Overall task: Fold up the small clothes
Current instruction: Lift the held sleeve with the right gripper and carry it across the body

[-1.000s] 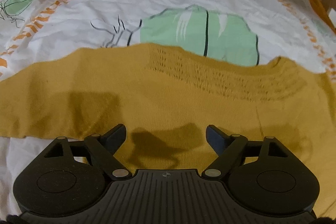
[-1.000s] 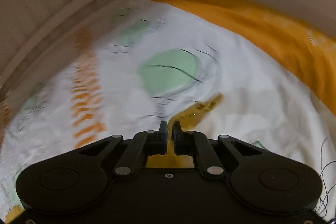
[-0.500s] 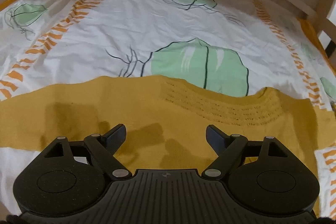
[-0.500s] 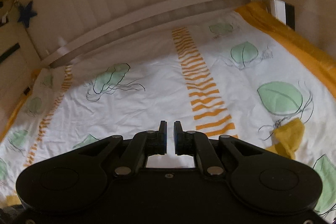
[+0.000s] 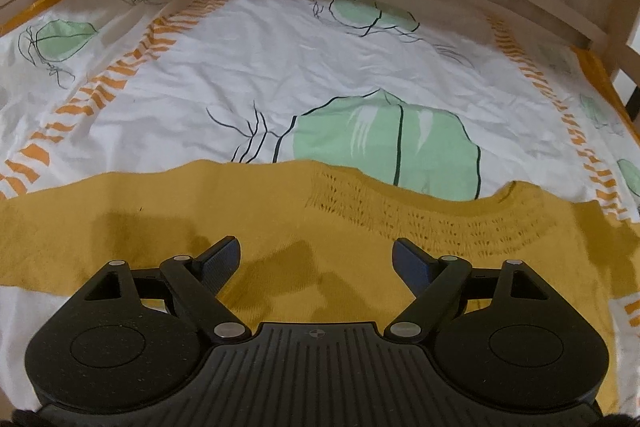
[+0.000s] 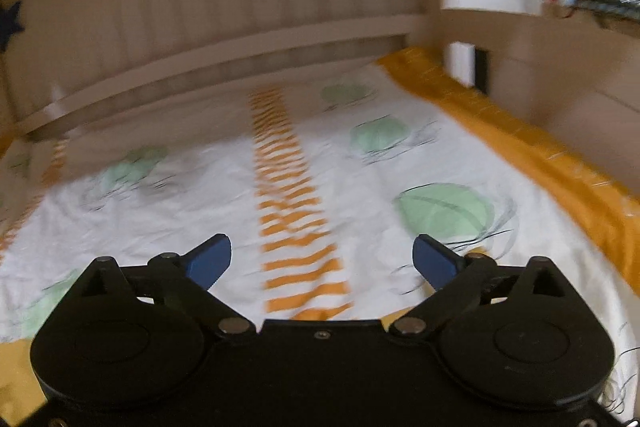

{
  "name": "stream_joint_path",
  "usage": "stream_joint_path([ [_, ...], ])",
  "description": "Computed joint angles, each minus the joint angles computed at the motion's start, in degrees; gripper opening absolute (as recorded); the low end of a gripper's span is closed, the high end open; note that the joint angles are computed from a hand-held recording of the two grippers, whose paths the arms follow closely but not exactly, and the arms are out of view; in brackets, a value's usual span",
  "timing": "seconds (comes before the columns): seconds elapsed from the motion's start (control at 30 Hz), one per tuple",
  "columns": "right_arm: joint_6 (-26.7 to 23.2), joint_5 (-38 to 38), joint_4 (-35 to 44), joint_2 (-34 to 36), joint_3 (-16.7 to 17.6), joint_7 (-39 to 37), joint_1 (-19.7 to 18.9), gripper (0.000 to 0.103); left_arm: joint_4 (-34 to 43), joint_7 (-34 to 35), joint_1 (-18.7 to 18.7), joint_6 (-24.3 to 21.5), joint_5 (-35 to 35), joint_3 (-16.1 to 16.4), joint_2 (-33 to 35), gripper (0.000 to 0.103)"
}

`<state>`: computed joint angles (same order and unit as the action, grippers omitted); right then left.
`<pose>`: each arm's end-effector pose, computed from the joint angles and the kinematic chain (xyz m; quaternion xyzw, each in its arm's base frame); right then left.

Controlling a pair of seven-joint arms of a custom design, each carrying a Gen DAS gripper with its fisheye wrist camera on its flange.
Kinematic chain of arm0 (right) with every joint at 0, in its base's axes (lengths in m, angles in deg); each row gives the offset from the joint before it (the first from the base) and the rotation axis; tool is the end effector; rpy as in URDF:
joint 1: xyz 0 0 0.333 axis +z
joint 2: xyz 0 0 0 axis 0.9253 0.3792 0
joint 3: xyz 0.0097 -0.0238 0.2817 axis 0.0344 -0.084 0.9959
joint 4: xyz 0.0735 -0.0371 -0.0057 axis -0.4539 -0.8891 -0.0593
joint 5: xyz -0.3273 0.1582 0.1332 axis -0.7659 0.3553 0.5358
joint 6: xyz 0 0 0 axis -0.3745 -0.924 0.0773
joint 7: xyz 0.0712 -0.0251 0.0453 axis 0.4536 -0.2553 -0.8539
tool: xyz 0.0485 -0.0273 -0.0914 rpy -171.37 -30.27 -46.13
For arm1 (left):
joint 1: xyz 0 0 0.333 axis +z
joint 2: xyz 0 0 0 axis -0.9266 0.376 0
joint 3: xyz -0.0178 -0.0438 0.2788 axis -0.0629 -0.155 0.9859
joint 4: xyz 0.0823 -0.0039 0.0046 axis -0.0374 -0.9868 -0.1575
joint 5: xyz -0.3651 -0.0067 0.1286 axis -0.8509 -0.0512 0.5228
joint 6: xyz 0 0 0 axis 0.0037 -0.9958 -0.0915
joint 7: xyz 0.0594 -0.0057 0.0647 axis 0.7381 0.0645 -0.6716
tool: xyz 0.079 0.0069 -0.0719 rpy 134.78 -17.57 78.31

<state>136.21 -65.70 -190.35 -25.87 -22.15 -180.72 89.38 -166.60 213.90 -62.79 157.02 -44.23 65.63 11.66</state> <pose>0.3865 0.2642 0.5100 -0.2820 0.8221 -0.4275 0.2489 0.6021 0.0136 0.4890 -0.5118 0.7752 -0.3335 0.1607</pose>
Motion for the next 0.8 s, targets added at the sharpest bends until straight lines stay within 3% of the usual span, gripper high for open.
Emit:
stream_joint_path([
  [0.1,-13.19,-0.69,3.09,5.42,2.85,1.67,-0.29,0.099,-0.36,0.51,-0.31,1.53,-0.11,-0.33,0.42,0.083],
  [0.13,-15.37,0.11,3.83,6.78,2.69,0.99,-0.4,0.1,-0.58,0.75,-0.37,1.92,-0.17,-0.42,0.5,0.083],
  [0.17,-14.35,1.76,3.29,6.69,0.53,-0.62,0.48,0.099,-0.64,0.8,-0.43,2.24,-0.09,-0.5,0.75,0.083],
  [0.3,-1.98,8.01,-3.65,2.3,-6.37,-4.24,-0.23,0.089,-0.47,-0.56,-0.49,2.76,1.73,-0.77,2.09,0.083],
  [0.37,2.52,9.89,-6.02,1.68,-7.8,-5.71,-1.77,0.088,-0.31,-1.9,-0.44,2.66,3.6,-0.88,2.8,0.083],
  [0.47,3.6,10.4,-5.81,4.2,-7.52,-9.27,-3.62,0.085,0.23,-4.0,-0.25,2.03,6.29,-1.07,3.86,0.083],
  [0.57,2.31,10.89,-4.47,7.41,-7.73,-15.49,-4.01,0.066,0.5,-5.1,-0.03,1.67,7.92,-1.37,4.47,0.083],
  [0.67,3.47,12.92,-5.35,7.78,-8.76,-17.91,-4.14,0.039,0.21,-5.32,0.14,1.54,9.0,-1.61,4.39,0.083],
  [0.73,3.07,13.95,-6.02,6.89,-8.73,-16.7,-4.47,0.009,0.07,-5.21,0.25,1.17,9.1,-1.7,4.15,0.083],
  [0.8,2.94,13.94,-6.91,5.12,-8.21,-15.21,-4.53,0.008,0.2,-4.95,0.4,0.5,8.86,-1.69,3.83,0.083],
])
